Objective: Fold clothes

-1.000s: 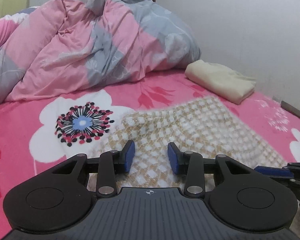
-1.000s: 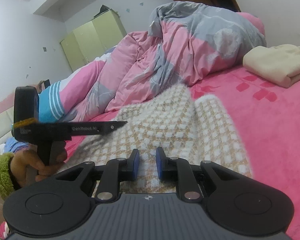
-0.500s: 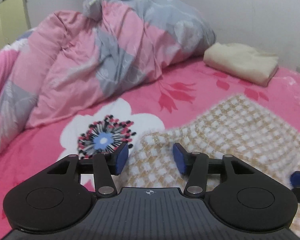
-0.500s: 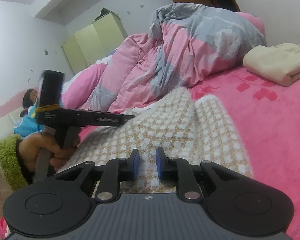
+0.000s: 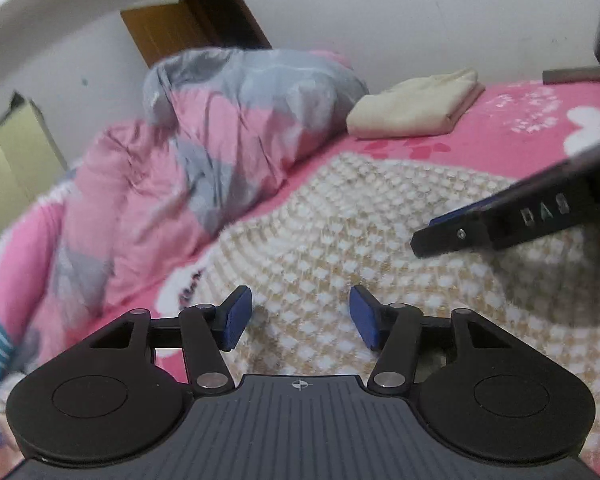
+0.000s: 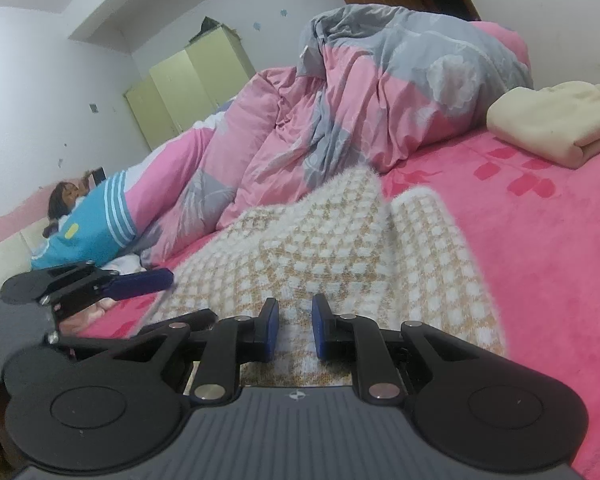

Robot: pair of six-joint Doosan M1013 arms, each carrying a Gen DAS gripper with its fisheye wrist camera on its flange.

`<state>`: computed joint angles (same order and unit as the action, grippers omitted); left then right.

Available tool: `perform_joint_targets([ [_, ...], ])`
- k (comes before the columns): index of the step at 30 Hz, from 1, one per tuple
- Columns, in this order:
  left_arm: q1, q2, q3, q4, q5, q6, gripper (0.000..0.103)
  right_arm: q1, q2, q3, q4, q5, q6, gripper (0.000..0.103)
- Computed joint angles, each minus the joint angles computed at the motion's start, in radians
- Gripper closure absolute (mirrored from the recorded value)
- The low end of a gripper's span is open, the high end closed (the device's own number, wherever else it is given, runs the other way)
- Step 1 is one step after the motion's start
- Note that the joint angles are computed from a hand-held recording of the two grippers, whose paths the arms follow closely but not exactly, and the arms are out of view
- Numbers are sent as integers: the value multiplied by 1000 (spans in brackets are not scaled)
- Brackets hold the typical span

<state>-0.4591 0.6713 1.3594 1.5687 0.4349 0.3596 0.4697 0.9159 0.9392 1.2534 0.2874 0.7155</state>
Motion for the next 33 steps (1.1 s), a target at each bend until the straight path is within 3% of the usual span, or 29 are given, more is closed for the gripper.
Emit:
perform_joint_targets([
  [4,17,-5,-9,-97,-42,29,49,-8,-19,-4,-180,51,244,83],
  [6,17,-12,6,-71,-51,-6,49,-11,-40,24,-155,52,231,78],
  [10,12,-11,12,-32,-46,-46,49,-2,-76,88,-199,19,171,77],
  [18,16,-13,15,-19,-61,-63,49,16,-137,153,-546,77,401,76],
  [24,18,-14,15,-32,-65,-55,49,26,-146,168,-513,54,313,72],
  [29,15,-28,28,-28,-72,-35,49,21,-123,157,-523,79,362,72],
  [33,17,-84,98,183,-156,-248,48,23,-123,158,-536,73,373,72],
])
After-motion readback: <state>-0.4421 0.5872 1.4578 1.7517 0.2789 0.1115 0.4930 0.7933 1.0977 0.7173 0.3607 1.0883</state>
